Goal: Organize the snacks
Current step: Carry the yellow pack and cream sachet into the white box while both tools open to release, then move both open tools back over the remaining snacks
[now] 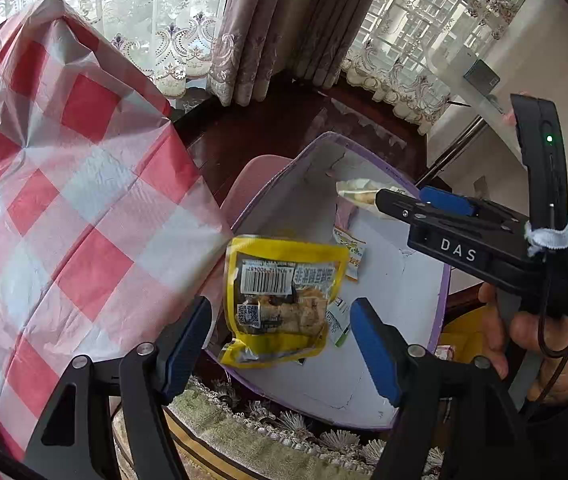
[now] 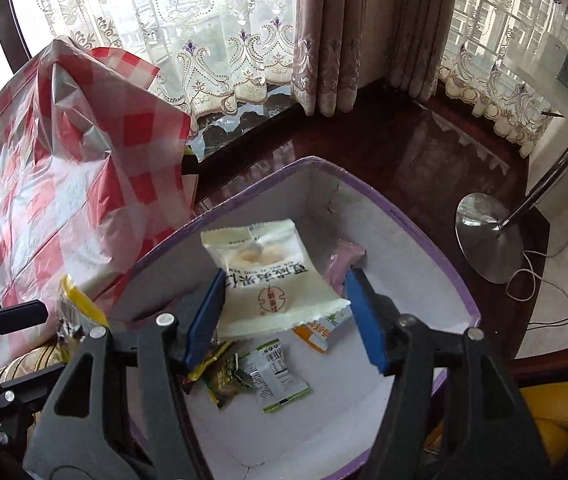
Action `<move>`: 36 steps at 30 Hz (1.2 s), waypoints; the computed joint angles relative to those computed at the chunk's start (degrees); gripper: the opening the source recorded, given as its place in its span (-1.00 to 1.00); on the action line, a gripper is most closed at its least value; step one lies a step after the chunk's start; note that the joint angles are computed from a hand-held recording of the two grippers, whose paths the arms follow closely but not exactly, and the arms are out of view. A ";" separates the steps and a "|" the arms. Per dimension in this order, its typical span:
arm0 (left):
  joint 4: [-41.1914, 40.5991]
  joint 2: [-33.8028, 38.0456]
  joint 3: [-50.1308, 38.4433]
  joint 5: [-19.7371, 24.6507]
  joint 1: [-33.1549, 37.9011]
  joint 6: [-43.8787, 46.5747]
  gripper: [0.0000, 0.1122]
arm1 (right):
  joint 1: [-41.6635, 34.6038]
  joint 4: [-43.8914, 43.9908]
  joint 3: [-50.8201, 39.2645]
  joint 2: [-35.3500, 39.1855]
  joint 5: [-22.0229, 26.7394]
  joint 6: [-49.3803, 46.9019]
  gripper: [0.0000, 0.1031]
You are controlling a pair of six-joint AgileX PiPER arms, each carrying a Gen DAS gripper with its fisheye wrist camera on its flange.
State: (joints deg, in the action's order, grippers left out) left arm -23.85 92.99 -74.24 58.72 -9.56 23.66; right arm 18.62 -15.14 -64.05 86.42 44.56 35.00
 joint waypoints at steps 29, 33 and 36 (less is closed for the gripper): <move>-13.13 -14.87 8.63 1.79 65.44 28.80 0.41 | 29.70 -5.72 -28.04 13.56 11.16 5.95 0.40; -12.56 -11.26 7.21 3.14 71.87 29.11 0.41 | 33.68 -3.09 -36.58 20.05 13.68 3.01 0.40; -12.38 -8.96 5.55 4.16 74.15 29.13 0.41 | 35.69 0.60 -43.58 25.07 15.48 -0.58 0.40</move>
State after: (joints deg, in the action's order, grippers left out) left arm -36.23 84.03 -68.69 62.88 64.58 52.79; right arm 54.31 -14.55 -107.64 111.49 60.04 34.43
